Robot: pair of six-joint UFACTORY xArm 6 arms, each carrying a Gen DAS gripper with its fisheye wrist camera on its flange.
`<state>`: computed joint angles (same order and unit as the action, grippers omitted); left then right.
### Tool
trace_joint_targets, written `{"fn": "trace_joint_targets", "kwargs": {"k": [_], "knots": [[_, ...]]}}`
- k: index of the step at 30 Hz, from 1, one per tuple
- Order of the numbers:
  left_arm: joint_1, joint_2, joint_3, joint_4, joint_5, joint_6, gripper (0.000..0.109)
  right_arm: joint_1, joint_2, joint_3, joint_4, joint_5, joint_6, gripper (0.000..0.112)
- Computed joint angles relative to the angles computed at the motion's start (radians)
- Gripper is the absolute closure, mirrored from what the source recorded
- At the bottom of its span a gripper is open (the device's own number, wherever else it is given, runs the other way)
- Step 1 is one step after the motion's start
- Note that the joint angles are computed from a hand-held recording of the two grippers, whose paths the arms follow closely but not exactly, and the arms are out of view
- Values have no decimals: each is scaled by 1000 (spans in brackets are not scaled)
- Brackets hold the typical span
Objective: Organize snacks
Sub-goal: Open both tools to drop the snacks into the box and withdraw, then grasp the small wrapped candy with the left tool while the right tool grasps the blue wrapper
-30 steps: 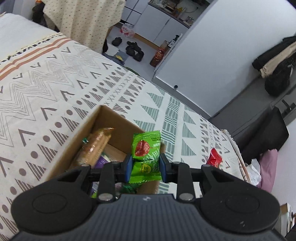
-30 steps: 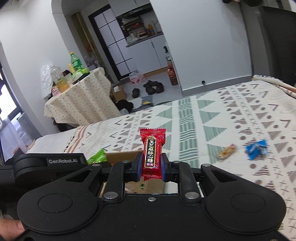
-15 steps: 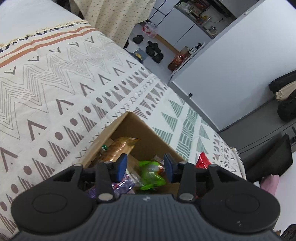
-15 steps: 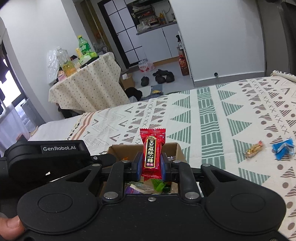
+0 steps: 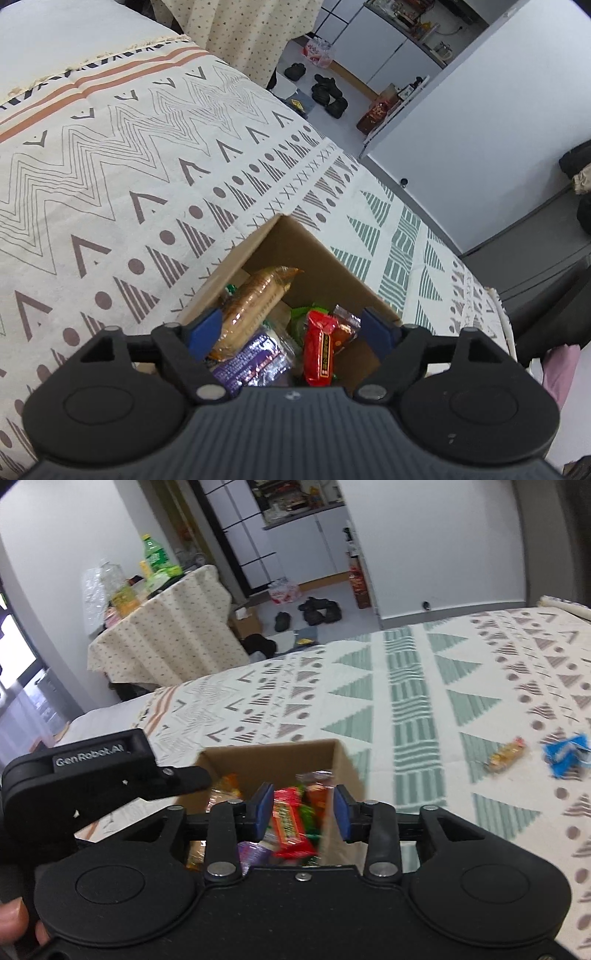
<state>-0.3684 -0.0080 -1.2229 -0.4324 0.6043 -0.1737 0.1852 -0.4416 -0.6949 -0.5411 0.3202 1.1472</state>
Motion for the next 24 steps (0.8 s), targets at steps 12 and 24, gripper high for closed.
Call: {"fn": "trace_joint_targets", "kwargs": {"k": [12,24], "knots": [[-107,-47,26,78,-2,102,14,-71,-243,168,62,99,-61,64],[-196,-79,62,120,-17,107,12,-177,-452,293,153,134,-203,47]]}}
